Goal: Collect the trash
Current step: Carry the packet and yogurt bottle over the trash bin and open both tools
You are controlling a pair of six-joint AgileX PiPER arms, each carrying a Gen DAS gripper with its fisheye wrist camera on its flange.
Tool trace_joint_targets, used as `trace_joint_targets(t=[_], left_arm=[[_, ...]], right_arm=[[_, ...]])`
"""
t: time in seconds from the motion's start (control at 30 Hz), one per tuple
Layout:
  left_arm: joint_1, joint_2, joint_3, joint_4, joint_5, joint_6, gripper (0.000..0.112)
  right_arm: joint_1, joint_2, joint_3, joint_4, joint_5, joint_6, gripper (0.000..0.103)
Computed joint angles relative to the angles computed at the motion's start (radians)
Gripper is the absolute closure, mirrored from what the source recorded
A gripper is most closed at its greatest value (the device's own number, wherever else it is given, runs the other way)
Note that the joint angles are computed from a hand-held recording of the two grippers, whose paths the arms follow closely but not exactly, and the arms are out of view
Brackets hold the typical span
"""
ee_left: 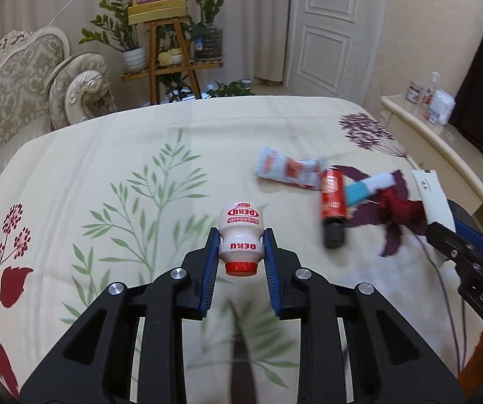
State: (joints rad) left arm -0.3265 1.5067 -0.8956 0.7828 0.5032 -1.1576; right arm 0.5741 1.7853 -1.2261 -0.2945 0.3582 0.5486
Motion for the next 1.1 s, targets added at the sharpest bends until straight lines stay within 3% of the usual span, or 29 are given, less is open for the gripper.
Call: trace_joint_targets(t=[0.3, 0.5, 0.8, 1.1], left_arm=[[-0.155, 0.013, -0.032, 0.057, 0.04, -0.092, 0.087], [-0.266, 0.087, -0.118, 0.088, 0.062, -0.136, 0.087], [-0.381, 0.224, -0.292, 0.092, 0.093, -0.13, 0.087], [-0.432, 0.382, -0.507, 0.017, 0.125, -0.019, 0.087]], right_arm=[[-0.044, -0.12, 0.139, -0.129, -0.012, 0.122, 0.074], [-0.117, -0.208, 0.231, -0.185, -0.022, 0.171, 0.074], [-0.26, -0.266, 0.302, -0.177, -0.047, 0.13, 0.074], [-0.391, -0.269, 0.326, -0.132, -0.084, 0.053, 0.074]])
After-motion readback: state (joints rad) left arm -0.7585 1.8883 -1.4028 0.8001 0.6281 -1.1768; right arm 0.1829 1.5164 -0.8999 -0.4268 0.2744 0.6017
